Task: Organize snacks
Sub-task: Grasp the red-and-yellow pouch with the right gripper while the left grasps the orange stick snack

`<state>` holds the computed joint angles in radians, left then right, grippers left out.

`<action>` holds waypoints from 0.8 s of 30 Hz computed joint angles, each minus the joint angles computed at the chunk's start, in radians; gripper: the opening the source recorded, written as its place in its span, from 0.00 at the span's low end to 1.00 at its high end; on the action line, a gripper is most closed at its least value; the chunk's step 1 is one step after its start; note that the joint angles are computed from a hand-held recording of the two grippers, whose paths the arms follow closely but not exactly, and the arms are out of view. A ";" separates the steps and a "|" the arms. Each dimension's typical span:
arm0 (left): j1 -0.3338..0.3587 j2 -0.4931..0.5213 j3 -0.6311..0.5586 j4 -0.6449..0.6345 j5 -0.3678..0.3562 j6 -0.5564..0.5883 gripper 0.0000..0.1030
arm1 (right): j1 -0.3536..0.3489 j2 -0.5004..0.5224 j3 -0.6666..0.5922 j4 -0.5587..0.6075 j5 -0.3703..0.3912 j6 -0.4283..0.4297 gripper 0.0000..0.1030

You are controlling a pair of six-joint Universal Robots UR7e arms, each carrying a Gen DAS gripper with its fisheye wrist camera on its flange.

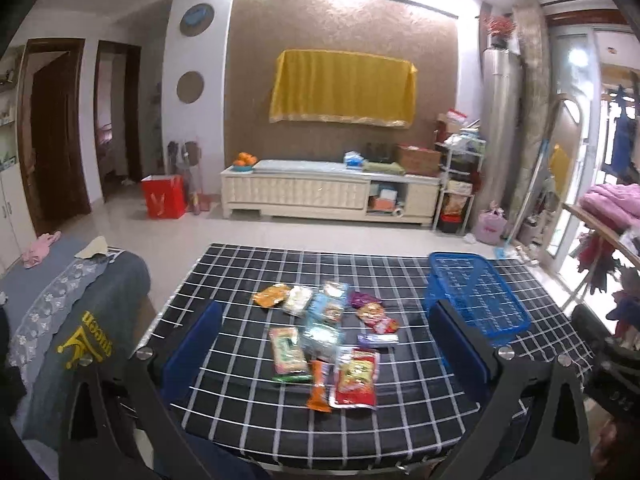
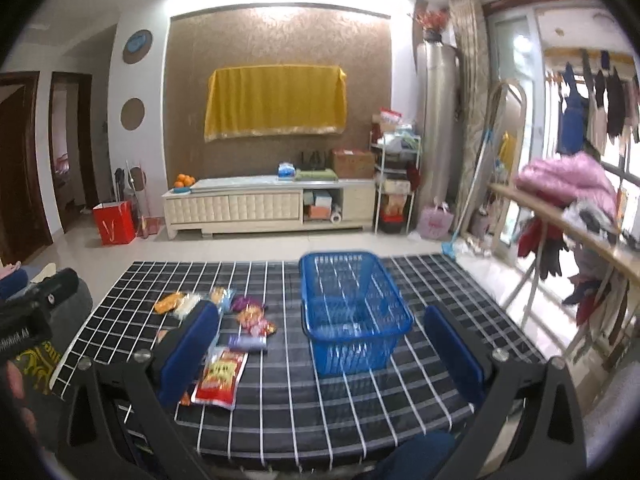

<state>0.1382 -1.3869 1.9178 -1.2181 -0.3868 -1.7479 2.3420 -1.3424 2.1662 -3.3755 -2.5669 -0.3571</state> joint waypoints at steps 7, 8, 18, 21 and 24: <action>0.130 -0.046 0.007 -0.195 -0.052 0.277 0.99 | -0.077 0.044 -0.102 0.222 0.170 0.092 1.00; 0.150 -0.048 0.008 -0.203 -0.052 0.298 0.99 | -0.088 0.065 -0.116 0.232 0.191 0.088 1.00; 0.358 -0.058 0.074 -0.374 -0.158 0.505 0.99 | -0.185 0.284 -0.257 0.514 0.297 0.183 1.00; 0.408 -0.061 0.103 -0.445 -0.201 0.557 0.99 | -0.212 0.314 -0.278 0.588 0.321 0.217 1.00; 0.456 -0.057 0.131 -0.522 -0.246 0.603 0.99 | -0.232 0.347 -0.294 0.638 0.321 0.234 1.00</action>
<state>0.5946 -1.4437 2.0489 -1.7400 -0.6332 -1.1447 2.1104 -0.9956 1.8723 -2.7379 -2.2460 -0.1228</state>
